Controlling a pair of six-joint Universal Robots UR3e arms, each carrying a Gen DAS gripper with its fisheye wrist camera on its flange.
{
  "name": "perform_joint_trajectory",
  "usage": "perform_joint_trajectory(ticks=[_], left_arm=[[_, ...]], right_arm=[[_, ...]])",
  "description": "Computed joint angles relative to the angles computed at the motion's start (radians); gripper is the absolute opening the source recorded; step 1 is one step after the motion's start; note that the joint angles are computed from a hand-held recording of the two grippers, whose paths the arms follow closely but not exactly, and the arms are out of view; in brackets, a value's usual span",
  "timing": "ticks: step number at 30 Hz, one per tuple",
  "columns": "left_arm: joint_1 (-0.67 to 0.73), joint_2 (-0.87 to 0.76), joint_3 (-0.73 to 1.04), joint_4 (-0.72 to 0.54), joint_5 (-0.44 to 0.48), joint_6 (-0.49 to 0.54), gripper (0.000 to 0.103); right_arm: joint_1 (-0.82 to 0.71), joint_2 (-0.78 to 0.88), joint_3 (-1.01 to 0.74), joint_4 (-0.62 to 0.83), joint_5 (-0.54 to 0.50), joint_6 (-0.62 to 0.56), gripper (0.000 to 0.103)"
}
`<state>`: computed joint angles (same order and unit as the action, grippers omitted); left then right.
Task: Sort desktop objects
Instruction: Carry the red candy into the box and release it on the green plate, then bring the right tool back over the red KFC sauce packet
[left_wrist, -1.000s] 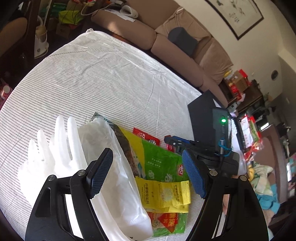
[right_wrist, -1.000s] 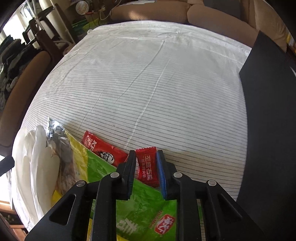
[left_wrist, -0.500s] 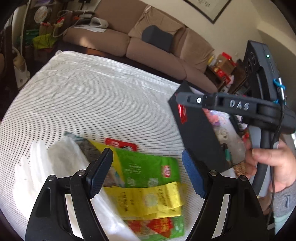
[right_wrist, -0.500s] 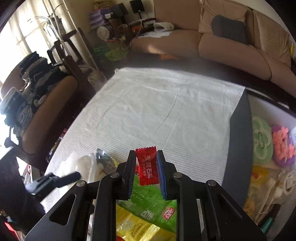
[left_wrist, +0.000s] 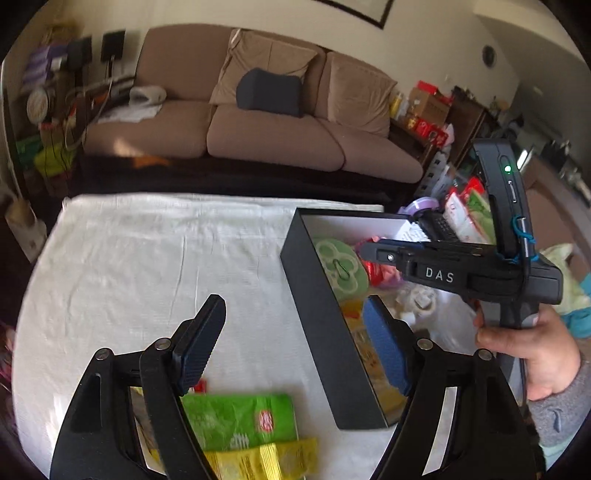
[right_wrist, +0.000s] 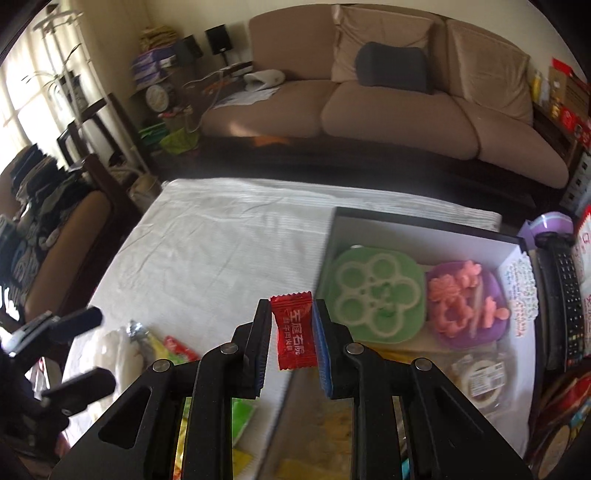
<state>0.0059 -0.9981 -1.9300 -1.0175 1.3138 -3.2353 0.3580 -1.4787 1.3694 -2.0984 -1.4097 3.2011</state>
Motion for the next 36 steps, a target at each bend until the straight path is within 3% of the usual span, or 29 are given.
perform_joint_trajectory(ticks=[2, 6, 11, 24, 26, 28, 33, 36], left_arm=[[-0.112, -0.111, 0.054, 0.07, 0.112, -0.072, 0.074], [-0.245, -0.261, 0.127, 0.139, 0.24, -0.158, 0.074], [-0.297, -0.362, 0.143, 0.199, 0.287, -0.18, 0.074], [-0.289, -0.441, 0.135, 0.241, 0.266, -0.176, 0.074], [-0.274, -0.426, 0.121, 0.242, 0.252, -0.179, 0.074], [-0.262, -0.408, 0.108, 0.237, 0.246, -0.173, 0.074], [-0.19, -0.265, 0.024, 0.183, 0.215, -0.137, 0.074], [-0.08, -0.087, -0.076, 0.098, 0.152, -0.092, 0.075]], right_arm=[[-0.059, -0.019, 0.038, -0.02, 0.033, -0.02, 0.022], [-0.135, -0.013, 0.068, -0.042, 0.066, -0.07, 0.022], [-0.179, 0.054, 0.069, -0.09, 0.07, -0.089, 0.022], [-0.167, 0.299, -0.025, -0.179, 0.037, -0.046, 0.025], [-0.169, 0.32, -0.054, -0.139, 0.037, -0.039, 0.037], [-0.163, 0.313, -0.046, -0.146, 0.019, -0.028, 0.037], [-0.184, 0.194, 0.062, -0.194, 0.045, -0.041, 0.037], [-0.197, 0.103, 0.106, -0.174, 0.064, -0.054, 0.037]])
